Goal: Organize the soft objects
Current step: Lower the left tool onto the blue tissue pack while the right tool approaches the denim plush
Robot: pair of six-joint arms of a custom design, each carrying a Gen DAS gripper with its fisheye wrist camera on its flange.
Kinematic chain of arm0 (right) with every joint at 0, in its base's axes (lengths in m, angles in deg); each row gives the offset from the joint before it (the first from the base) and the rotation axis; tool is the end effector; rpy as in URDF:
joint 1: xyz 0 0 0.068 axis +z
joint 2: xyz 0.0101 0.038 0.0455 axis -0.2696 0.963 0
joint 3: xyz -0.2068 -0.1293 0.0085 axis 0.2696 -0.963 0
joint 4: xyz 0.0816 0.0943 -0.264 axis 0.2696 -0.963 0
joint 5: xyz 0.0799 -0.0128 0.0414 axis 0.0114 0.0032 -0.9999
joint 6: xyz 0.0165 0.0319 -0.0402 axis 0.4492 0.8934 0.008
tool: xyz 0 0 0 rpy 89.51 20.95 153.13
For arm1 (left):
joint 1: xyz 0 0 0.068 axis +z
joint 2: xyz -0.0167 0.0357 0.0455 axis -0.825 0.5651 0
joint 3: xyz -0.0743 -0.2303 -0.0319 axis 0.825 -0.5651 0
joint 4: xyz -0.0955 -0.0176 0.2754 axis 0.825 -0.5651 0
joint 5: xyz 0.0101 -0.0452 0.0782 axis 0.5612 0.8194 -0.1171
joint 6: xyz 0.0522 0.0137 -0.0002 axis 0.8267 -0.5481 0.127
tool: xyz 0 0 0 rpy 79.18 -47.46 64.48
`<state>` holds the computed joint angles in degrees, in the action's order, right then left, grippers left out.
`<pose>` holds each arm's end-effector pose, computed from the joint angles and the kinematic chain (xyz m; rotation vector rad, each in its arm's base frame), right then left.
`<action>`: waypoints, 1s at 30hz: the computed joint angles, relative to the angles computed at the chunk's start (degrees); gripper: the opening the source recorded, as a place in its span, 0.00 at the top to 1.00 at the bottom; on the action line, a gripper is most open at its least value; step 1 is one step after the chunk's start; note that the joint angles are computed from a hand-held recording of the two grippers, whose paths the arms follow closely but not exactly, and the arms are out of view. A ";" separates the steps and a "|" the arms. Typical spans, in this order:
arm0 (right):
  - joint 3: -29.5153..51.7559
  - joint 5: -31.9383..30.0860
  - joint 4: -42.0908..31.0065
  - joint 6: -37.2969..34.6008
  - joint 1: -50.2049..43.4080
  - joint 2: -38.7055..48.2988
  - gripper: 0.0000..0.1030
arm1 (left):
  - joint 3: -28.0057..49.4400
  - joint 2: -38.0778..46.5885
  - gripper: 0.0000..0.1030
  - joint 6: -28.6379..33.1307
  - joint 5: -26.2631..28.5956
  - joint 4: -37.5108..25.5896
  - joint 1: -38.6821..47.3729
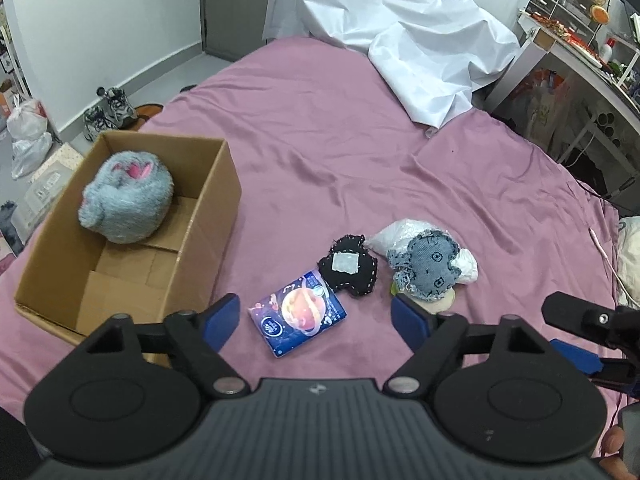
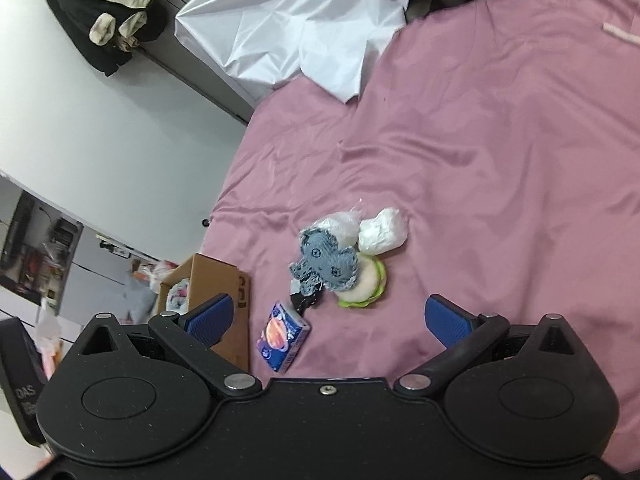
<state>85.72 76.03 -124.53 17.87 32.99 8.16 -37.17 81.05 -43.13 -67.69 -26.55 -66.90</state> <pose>0.1069 0.0958 0.1238 0.9988 2.1243 0.6478 0.2720 -0.0637 0.1726 0.6075 2.5542 -0.3430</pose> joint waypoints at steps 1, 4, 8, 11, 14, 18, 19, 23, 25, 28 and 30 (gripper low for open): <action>-0.43 -1.25 1.15 -0.33 -1.18 0.34 0.00 | 0.05 0.71 0.27 -0.13 0.00 0.31 -0.12; -1.30 -3.58 4.51 -1.19 -3.92 1.95 0.01 | 0.18 3.39 0.28 -0.73 -0.20 1.86 -0.66; -2.98 -6.52 7.56 -1.97 -6.90 1.23 0.01 | 0.17 6.61 0.28 -1.57 -0.55 4.09 -1.43; -3.91 -7.85 9.95 -2.41 -8.60 1.71 0.03 | 0.81 9.72 0.28 -2.93 -1.24 5.49 -1.99; -2.11 -8.10 15.36 -4.41 -10.01 9.63 0.07 | 0.80 12.05 0.28 -3.98 -2.17 7.54 -2.38; 2.51 -7.89 22.75 -9.43 -10.23 23.75 0.07 | 1.21 15.46 0.28 -5.98 -3.10 9.18 -2.43; 3.13 -8.19 24.37 -10.43 -10.40 25.93 0.07 | 1.17 16.21 0.28 -6.59 -3.51 9.85 -2.47; 5.44 -8.28 28.04 -13.53 -10.98 32.38 0.07 | 2.22 19.28 0.27 -7.71 -4.58 11.38 -2.48; 6.67 -8.16 29.29 -14.67 -11.25 35.54 0.07 | 2.94 20.78 0.27 -7.90 -5.01 11.94 -2.54; 8.30 -7.88 30.27 -15.91 -11.55 39.46 0.07 | 3.42 22.35 0.24 -8.13 -5.04 13.69 -2.55; 9.13 -7.34 31.09 -16.44 -11.50 41.72 0.10 | 4.00 23.71 0.24 -7.82 -5.79 14.75 -2.79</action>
